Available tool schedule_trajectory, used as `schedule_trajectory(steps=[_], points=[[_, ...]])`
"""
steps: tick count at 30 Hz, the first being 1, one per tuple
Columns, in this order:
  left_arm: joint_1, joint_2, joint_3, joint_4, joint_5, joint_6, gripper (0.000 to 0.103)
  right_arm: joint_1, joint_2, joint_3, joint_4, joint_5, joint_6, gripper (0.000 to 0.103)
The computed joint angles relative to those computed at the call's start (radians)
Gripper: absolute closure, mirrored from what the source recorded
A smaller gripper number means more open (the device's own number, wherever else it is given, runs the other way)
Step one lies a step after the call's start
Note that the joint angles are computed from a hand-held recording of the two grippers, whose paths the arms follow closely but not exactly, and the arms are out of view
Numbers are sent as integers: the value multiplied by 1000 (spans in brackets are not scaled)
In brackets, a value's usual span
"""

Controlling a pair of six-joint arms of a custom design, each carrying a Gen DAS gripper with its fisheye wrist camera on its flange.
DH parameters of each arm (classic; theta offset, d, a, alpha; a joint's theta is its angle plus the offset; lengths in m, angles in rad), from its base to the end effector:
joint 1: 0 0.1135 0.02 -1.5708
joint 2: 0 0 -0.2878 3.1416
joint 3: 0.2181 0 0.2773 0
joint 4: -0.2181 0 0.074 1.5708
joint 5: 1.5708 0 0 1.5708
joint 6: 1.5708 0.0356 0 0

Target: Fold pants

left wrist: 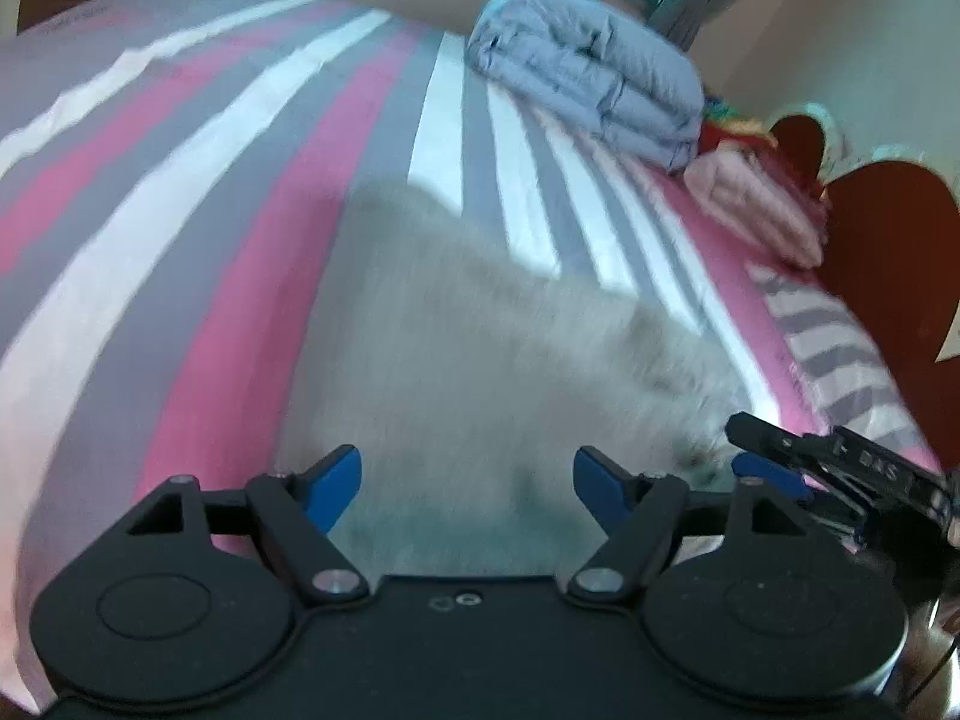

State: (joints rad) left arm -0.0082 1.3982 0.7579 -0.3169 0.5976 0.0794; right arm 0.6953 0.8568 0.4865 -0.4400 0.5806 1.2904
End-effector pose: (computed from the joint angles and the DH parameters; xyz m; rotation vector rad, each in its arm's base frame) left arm 0.2829 -0.0224 0.1988 0.3419 2.4076 -0.7177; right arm 0.1485 0.0985 0.2138 0.9097 2.0569 0.3832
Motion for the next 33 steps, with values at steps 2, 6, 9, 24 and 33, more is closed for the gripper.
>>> schedule_trajectory(steps=[2, 6, 9, 24, 33], points=[[-13, 51, 82, -35, 5, 3, 33, 20, 5, 40, 4, 51, -15, 36], [-73, 184, 219, -49, -13, -16, 39, -31, 92, 87, 110, 43, -178, 32], [-109, 337, 355, -114, 26, -12, 54, -67, 153, 51, 159, -16, -173, 32], [-121, 561, 552, 14, -70, -180, 74, -87, 132, -111, 277, -57, -199, 43], [-94, 186, 208, 37, -100, -28, 37, -57, 128, -22, 232, 10, -238, 31]])
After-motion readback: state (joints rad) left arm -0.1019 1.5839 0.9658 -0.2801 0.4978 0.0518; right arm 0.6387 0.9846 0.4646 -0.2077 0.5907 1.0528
